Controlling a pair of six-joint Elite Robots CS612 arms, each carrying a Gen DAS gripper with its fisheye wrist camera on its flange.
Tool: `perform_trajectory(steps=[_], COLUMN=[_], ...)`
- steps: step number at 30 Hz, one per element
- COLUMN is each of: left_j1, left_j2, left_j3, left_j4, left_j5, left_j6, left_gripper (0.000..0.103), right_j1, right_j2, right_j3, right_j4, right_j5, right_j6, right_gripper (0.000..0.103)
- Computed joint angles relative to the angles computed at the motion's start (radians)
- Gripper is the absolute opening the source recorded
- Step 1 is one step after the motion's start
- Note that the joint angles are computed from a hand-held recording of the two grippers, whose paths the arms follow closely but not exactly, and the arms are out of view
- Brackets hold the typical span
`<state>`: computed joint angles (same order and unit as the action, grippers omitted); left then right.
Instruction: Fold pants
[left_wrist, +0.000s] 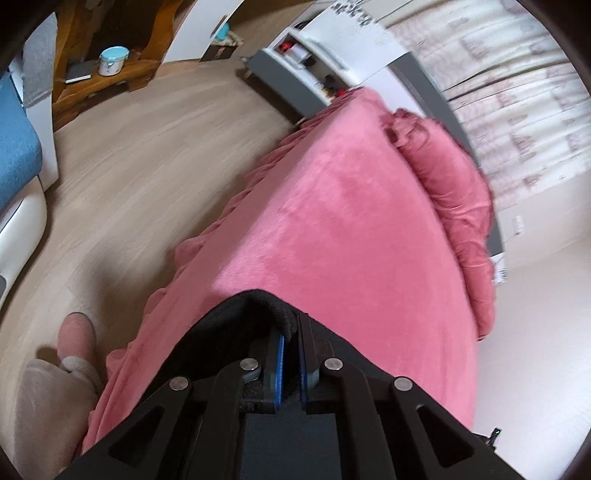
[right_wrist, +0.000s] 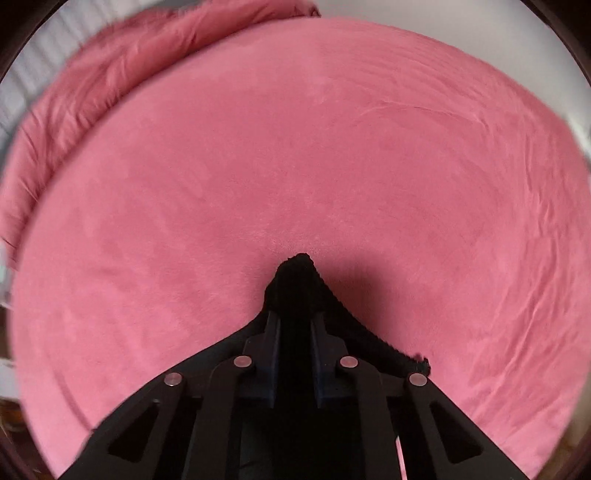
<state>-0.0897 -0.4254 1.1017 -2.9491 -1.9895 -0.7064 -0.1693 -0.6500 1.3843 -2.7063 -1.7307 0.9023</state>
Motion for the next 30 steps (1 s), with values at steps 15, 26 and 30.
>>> perform_trajectory(steps=[15, 26, 30], left_j1=[0.038, 0.076, 0.078], left_j2=[-0.160, -0.173, -0.177], left_j3=[0.374, 0.585, 0.623], left_j4=[-0.502, -0.619, -0.610], left_j5=[-0.157, -0.161, -0.125], left_j6=[-0.162, -0.302, -0.304], left_gripper=[0.005, 0.005, 0.007], right_j1=[0.019, 0.019, 0.028], right_j2=[-0.138, -0.109, -0.105], right_j3=[0.399, 0.641, 0.681], right_j4=[-0.710, -1.037, -1.004], right_j5=[0.054, 0.048, 0.033], right_j6=[0.097, 0.349, 0.409], right_gripper=[0.014, 0.016, 0.020])
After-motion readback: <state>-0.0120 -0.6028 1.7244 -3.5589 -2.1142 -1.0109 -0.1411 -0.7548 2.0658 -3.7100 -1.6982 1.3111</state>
